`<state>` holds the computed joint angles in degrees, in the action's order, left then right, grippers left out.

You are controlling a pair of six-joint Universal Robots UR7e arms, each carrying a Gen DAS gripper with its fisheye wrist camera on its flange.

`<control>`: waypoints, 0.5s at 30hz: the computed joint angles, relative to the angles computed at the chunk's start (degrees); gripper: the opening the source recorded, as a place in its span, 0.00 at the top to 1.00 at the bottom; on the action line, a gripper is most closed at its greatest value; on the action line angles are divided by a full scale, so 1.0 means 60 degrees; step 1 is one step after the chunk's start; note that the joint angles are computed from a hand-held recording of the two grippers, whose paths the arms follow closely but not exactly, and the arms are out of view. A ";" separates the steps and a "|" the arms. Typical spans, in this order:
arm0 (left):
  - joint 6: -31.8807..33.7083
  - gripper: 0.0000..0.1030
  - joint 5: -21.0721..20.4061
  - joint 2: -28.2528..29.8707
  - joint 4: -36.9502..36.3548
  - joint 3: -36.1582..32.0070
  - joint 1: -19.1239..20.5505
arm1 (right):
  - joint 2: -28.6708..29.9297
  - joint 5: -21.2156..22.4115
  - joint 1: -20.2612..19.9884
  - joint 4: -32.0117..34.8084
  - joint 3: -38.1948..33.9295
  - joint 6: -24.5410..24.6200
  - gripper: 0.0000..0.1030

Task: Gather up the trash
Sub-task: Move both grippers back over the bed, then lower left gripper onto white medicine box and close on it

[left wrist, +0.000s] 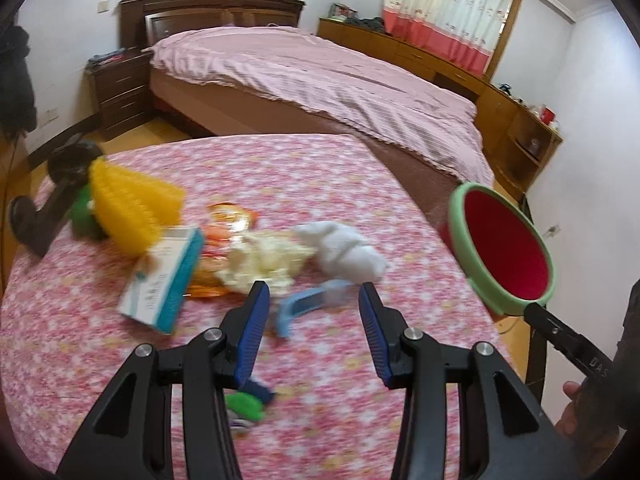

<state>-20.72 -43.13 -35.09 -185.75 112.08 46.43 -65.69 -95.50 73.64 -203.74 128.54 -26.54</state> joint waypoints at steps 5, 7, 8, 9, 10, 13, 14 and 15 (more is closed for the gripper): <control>-0.0059 0.55 0.0448 -0.0308 0.0154 0.0299 0.0273 | 0.0319 -0.0205 0.0199 -0.0054 -0.0052 0.0051 0.35; -0.0052 0.54 0.0516 -0.0423 0.0097 0.0397 0.0410 | 0.0460 -0.0329 0.0303 -0.0041 -0.0098 -0.0006 0.35; -0.0003 0.51 0.0569 -0.0465 0.0026 0.0453 0.0494 | 0.0504 -0.0365 0.0334 -0.0060 -0.0104 -0.0029 0.35; 0.0022 0.47 0.0627 -0.0480 -0.0001 0.0475 0.0544 | 0.0568 -0.0417 0.0380 -0.0071 -0.0124 -0.0050 0.35; 0.0045 0.46 0.0702 -0.0496 -0.0010 0.0497 0.0599 | 0.0630 -0.0464 0.0420 -0.0066 -0.0150 -0.0066 0.35; 0.0031 0.42 0.0906 -0.0543 0.0173 0.0463 0.0812 | 0.0810 -0.0628 0.0534 -0.0062 -0.0194 -0.0087 0.35; 0.0033 0.41 0.0923 -0.0581 0.0292 0.0435 0.0929 | 0.0865 -0.0694 0.0570 -0.0059 -0.0204 -0.0085 0.35; 0.0006 0.41 0.0938 -0.0597 0.0386 0.0403 0.1001 | 0.0926 -0.0758 0.0598 -0.0034 -0.0235 -0.0076 0.35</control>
